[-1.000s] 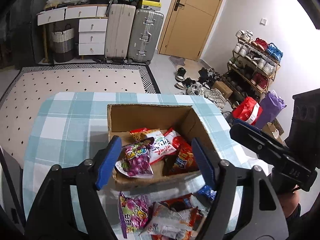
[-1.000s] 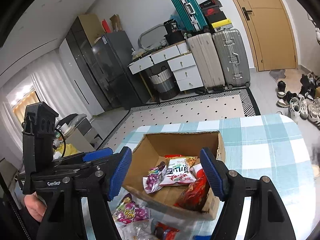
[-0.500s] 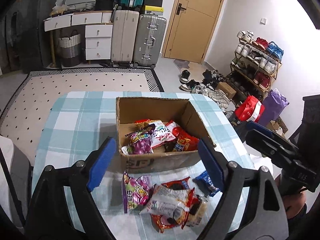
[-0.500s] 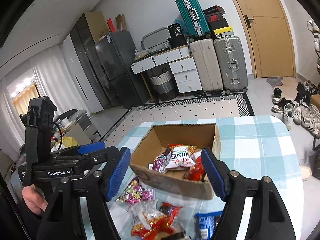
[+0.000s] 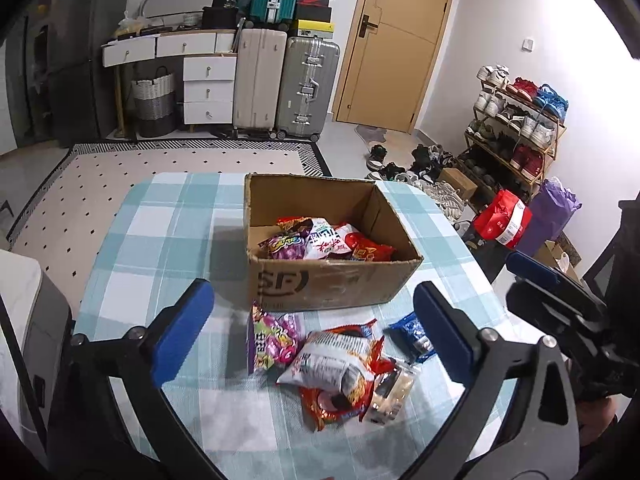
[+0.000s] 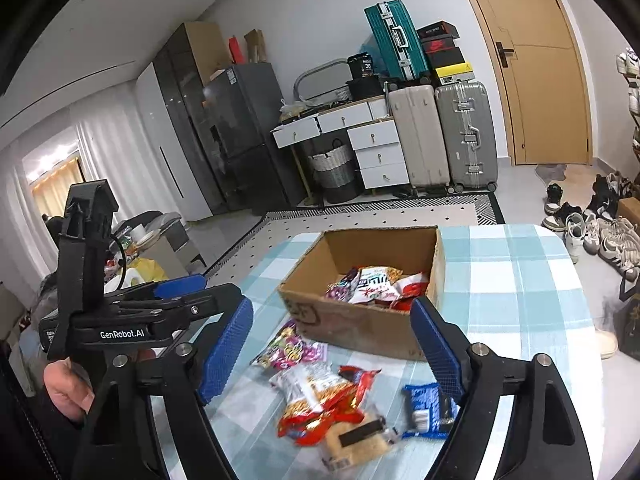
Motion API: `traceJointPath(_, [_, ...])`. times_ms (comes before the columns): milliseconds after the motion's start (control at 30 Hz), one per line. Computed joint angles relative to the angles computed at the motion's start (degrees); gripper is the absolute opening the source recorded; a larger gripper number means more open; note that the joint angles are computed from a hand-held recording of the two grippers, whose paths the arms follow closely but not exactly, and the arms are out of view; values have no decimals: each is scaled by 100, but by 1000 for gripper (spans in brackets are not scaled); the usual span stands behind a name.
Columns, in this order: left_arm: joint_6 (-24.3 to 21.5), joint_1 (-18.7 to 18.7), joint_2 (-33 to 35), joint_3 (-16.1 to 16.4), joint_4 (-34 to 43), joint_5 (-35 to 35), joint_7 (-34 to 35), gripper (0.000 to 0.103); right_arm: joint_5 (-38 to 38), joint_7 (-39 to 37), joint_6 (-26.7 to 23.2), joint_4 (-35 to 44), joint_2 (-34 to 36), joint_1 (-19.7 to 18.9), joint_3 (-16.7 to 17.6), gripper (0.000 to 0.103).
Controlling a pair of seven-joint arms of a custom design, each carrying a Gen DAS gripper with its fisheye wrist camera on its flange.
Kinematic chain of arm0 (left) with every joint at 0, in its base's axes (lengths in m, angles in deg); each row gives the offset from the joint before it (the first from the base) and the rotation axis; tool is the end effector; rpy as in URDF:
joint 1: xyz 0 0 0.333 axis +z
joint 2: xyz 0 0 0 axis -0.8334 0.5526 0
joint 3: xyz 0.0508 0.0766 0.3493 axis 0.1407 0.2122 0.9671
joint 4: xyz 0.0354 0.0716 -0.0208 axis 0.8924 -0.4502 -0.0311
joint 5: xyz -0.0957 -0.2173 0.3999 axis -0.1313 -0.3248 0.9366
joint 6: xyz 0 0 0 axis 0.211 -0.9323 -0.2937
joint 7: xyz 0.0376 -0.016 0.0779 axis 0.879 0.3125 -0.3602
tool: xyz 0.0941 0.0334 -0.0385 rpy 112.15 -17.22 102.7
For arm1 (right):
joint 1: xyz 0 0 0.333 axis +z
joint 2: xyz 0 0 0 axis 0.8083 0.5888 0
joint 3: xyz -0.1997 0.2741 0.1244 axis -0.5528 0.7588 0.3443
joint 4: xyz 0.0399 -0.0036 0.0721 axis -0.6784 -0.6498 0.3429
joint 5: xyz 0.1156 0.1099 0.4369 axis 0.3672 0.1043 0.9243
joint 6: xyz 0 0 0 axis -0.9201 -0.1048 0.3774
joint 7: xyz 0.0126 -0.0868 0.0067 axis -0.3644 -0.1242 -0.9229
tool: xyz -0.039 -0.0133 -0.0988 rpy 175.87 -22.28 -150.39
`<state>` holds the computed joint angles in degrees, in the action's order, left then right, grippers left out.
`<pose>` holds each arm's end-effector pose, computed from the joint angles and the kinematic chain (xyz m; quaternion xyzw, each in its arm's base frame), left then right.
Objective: Organize snacks
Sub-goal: 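Move both tools back toward the remaining snacks on the table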
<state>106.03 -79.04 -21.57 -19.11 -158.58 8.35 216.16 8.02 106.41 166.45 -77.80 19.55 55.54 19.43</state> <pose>0.5252 -0.3256 0.5444 -0.4166 0.8013 -0.4175 0.1004 0.2822 0.3177 0.5006 -0.5176 0.6757 -0.2752 0.4470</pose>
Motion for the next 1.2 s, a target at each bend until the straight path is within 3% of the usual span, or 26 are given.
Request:
traceJointPath(233, [-54,-81,-287,89,-387,-128,65,102,31,353,-196,-47,-238,165,317,90])
traceJointPath(567, [-69,-123,-132,21,-603,346,-144,102,-79,1110,-457,-211,-479,405,579,98])
traceJointPath(833, [-113,3,274,-147,-487,918,-515,102,-196,1537,-491,-389,-441,621,593,98])
traceJointPath(1200, [-534,262,907,-378,-52,527,-96,102,-300,2015,-331,-649,-351,751,577,98])
